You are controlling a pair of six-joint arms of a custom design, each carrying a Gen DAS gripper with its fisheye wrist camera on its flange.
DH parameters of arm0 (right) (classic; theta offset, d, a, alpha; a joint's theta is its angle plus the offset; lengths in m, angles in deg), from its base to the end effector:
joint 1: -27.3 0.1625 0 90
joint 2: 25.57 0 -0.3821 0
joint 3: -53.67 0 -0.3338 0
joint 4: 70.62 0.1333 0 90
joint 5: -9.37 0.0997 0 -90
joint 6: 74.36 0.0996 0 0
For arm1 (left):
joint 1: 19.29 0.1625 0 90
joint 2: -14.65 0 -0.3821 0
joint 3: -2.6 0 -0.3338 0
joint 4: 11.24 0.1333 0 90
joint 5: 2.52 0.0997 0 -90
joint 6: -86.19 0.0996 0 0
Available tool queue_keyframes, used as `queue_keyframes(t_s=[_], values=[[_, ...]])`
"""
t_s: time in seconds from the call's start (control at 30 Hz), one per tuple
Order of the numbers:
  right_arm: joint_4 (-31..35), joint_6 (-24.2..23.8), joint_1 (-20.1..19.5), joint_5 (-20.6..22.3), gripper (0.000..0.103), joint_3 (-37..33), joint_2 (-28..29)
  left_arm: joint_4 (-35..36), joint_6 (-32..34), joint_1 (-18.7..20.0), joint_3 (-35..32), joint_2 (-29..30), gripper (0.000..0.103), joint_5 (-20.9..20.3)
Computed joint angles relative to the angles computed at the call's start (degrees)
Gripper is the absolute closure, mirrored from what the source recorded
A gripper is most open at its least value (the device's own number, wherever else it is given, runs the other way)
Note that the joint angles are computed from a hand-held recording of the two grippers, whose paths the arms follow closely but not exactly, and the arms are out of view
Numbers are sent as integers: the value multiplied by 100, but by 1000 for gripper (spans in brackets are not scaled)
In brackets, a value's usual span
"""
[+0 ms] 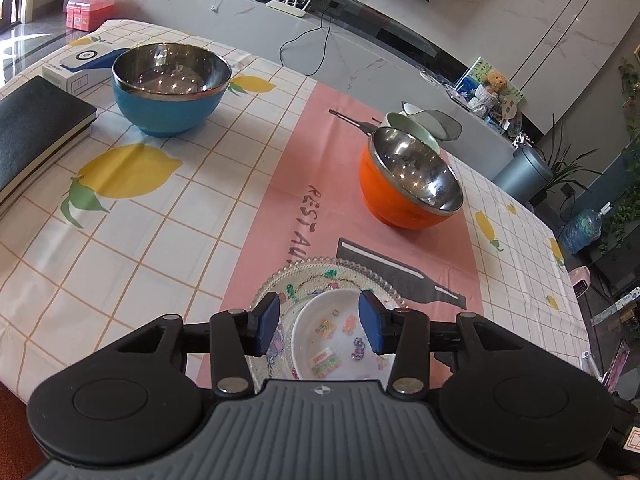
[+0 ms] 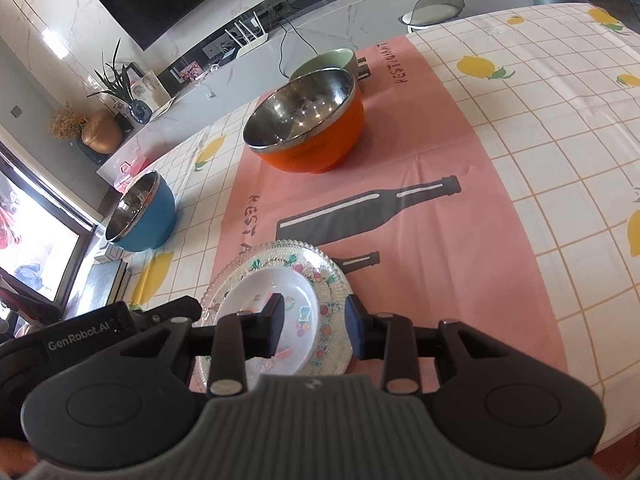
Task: Organize plates and bowls
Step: 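Move the right gripper to the rim of the orange steel bowl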
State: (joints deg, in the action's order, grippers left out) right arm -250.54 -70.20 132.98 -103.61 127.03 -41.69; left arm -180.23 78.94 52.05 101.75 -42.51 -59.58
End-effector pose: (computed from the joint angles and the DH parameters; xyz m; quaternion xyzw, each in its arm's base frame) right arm 0.2750 -0.6303 -0.0355 0.0386 -0.9413 0.3045 0.1408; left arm -0.0096 -0.6145 0.2535 0.0009 0.9139 -0.3568 0.1938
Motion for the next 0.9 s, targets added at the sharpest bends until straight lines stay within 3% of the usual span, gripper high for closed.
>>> queue_keyframes(t_s=[0.23,0.47,0.77,0.9], values=[[-38,-106,-34,-123,68,-331,47,7,111,-8,-485,213,52,-221],[196,-316,-67,-139,68,-1148,325,39,309,-12,-1239,670,52,-300],[1278,-721,-67,-511,68,-3257,1207,484,760,31,-2488,1480,52,-210],[1957,-755,-89,-697,68,-4591,1820,788,817,85,-3200,1929,52,-73]])
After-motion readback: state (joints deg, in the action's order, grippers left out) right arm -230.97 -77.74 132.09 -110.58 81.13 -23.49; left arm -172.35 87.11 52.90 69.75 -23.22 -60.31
